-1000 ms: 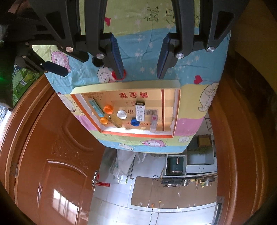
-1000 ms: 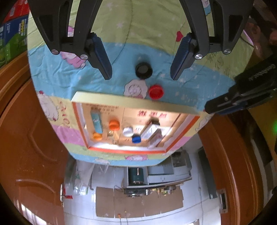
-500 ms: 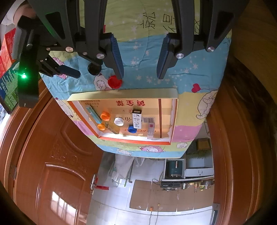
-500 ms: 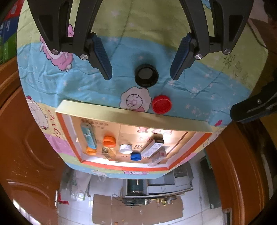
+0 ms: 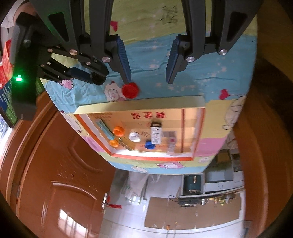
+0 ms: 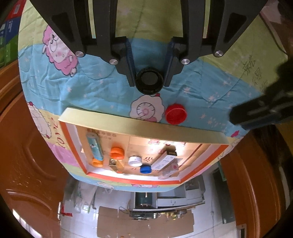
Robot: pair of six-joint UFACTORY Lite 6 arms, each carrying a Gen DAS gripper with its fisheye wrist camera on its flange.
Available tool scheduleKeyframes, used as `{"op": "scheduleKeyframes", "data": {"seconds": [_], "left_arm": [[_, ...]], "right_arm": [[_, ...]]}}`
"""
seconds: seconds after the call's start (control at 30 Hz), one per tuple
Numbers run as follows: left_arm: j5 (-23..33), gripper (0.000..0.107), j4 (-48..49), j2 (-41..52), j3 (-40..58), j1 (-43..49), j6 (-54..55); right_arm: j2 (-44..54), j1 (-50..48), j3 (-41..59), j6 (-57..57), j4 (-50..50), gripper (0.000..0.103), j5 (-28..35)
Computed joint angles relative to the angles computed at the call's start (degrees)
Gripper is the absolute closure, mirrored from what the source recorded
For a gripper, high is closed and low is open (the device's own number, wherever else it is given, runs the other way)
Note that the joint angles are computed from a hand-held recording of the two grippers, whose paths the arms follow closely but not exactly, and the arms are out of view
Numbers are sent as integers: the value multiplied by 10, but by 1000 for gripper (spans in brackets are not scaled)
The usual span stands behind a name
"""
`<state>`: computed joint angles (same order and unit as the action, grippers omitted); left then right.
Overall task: Organize rigid objects
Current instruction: 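Grasp the black cap with the right gripper while the left grasps the red cap, then carry both caps into the tray, lower them, and open both grippers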
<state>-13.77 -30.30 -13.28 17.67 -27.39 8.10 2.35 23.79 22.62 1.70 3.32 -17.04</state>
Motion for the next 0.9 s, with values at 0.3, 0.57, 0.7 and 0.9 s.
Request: {"op": "scheduleKeyframes", "data": {"seconds": [0.3, 0.57, 0.7, 0.9], "left_arm": [[-25, 67, 185, 200, 128, -22, -162], [-22, 67, 171, 296, 198, -14, -148], [-27, 67, 143, 310, 212, -15, -124], [-48, 76, 46, 313, 208, -28, -42]], "right_arm": [[-113, -97, -59, 136, -177, 73, 26], [-128, -184, -63, 316, -402, 73, 4], [-113, -204, -60, 337, -435, 73, -13], [-86, -221, -50, 345, -451, 73, -29]]}}
